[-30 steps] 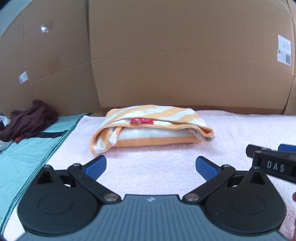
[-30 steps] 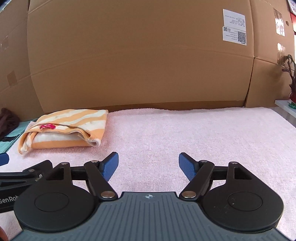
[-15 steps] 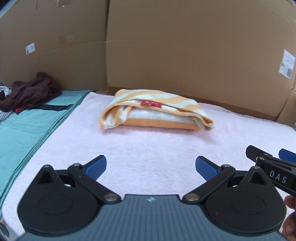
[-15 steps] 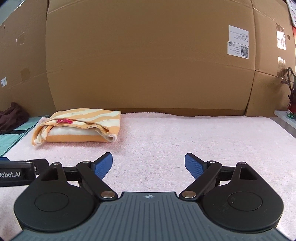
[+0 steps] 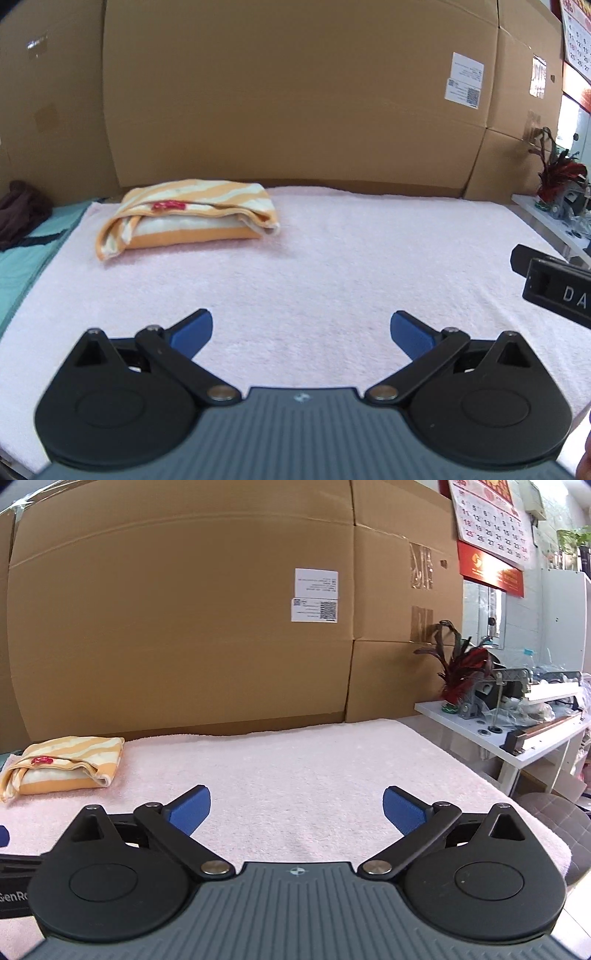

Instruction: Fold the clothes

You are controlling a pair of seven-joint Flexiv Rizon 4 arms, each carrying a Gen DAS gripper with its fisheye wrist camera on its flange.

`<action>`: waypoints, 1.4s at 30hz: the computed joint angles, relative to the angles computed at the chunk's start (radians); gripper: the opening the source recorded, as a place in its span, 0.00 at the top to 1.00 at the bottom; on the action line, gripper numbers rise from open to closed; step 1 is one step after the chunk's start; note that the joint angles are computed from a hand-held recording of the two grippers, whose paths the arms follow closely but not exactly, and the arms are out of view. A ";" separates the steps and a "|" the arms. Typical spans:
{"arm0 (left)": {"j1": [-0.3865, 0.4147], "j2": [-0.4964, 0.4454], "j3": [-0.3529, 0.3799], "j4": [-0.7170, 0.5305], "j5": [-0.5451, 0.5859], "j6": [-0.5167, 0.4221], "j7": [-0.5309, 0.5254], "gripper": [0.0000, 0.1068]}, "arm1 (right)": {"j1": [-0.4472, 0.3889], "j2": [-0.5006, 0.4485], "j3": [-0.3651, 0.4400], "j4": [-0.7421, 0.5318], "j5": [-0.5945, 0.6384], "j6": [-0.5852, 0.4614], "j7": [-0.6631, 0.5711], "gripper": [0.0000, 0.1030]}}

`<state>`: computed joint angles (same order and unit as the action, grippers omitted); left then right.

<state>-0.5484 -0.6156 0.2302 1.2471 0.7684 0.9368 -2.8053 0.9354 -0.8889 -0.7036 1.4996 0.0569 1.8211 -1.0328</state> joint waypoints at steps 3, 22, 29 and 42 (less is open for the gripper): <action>0.001 -0.006 -0.016 -0.003 -0.015 0.025 0.002 0.04 | 0.024 0.015 -0.037 0.044 0.019 0.011 -0.003 0.01; -0.095 0.009 -0.015 0.001 -0.040 0.028 0.023 0.04 | -0.034 0.166 0.096 0.206 0.091 0.097 -0.117 0.01; -0.128 0.062 -0.013 0.045 0.035 -0.022 -0.074 0.04 | -0.068 0.227 0.193 0.245 0.127 0.135 -0.209 0.01; -0.096 0.086 -0.061 0.071 0.091 -0.049 -0.121 0.04 | -0.071 0.242 0.242 0.238 0.147 0.118 -0.271 0.01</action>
<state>-0.6448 -0.5291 0.1693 1.3184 0.8589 0.8873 -2.9265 0.8640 -0.6474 -0.4618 1.7374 0.2035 1.9391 -1.3033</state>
